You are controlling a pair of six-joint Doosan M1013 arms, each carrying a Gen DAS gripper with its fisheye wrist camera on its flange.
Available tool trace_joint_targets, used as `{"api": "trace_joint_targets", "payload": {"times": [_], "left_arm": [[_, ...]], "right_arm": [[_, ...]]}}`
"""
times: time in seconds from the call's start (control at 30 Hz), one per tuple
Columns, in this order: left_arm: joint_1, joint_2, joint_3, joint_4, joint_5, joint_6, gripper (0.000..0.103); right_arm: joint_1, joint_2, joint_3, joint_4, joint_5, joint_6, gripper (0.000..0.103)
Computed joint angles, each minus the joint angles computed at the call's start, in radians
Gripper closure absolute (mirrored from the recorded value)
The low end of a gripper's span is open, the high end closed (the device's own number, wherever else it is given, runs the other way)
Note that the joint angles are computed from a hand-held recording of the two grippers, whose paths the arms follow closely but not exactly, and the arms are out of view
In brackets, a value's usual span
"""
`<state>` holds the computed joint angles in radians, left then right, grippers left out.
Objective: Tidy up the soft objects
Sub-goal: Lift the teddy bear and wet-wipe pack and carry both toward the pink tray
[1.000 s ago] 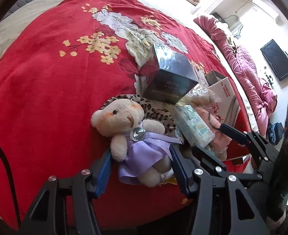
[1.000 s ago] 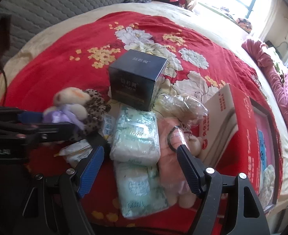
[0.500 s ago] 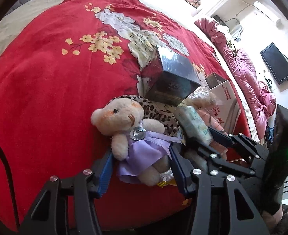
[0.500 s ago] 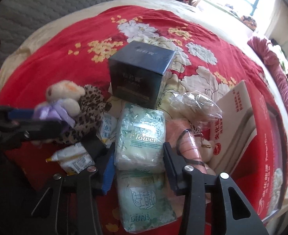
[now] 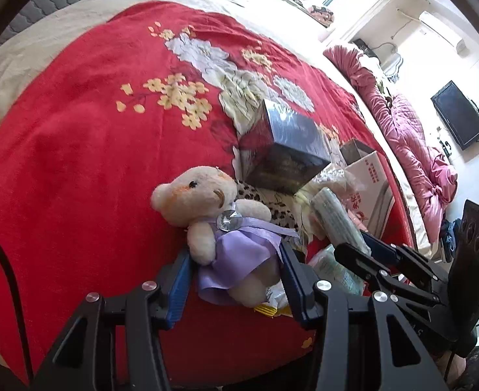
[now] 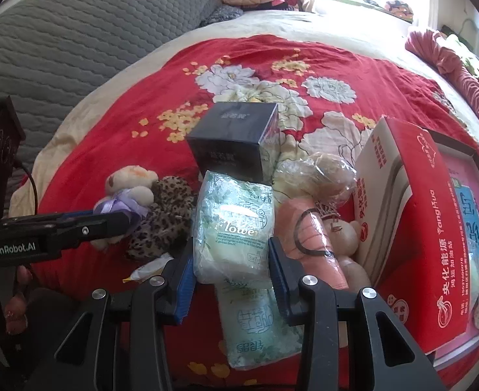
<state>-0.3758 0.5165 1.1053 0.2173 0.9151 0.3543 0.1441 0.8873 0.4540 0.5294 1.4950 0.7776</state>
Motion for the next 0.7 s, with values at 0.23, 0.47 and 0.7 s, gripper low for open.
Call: {"api": "trace_joint_targets", "payload": {"times": [0.23, 0.47, 0.7], "left_arm": [[-0.018, 0.005, -0.031, 0.042, 0.017, 0.025, 0.052], [-0.039, 0.025, -0.088, 0.073, 0.076, 0.053, 0.052], [-0.059, 0.041, -0.139, 0.104, 0.138, 0.065, 0.052]], "right_arm": [[-0.012, -0.013, 0.012, 0.049, -0.007, 0.001, 0.061], [-0.021, -0.024, 0.019, 0.069, -0.019, 0.003, 0.061], [-0.034, -0.040, 0.031, 0.095, -0.030, -0.005, 0.061]]}}
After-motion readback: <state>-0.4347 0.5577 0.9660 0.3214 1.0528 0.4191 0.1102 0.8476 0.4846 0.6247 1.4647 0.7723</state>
